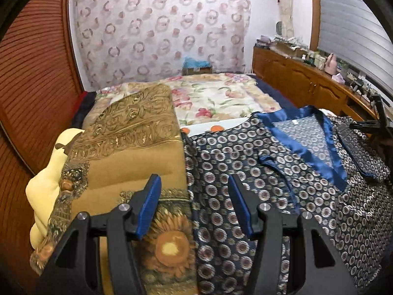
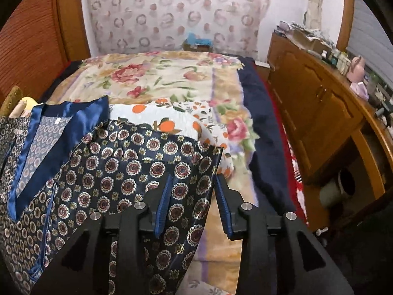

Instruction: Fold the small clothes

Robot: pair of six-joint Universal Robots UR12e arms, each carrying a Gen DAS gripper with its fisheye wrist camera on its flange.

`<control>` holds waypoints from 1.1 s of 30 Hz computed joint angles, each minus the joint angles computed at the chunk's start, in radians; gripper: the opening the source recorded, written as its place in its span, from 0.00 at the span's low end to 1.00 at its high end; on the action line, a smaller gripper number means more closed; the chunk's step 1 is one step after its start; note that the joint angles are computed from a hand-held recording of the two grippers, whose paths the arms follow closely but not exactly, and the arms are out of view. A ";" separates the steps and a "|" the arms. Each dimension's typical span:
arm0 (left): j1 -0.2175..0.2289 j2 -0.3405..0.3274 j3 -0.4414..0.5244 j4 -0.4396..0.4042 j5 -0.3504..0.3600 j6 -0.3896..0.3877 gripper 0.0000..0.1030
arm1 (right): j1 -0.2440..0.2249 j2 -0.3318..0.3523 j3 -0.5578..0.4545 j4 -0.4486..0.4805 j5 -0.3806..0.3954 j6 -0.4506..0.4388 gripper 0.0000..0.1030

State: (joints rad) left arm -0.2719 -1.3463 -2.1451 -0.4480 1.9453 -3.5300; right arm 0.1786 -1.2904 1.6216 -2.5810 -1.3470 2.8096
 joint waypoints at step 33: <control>0.057 -0.123 0.112 -0.172 -0.091 0.154 0.10 | -0.020 -0.026 0.039 0.024 0.041 -0.002 0.37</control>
State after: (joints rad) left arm -0.2152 -1.4693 -2.0329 -0.6200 1.8543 -3.3762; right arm 0.1590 -1.3168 1.6610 -2.5572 -1.3055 2.8072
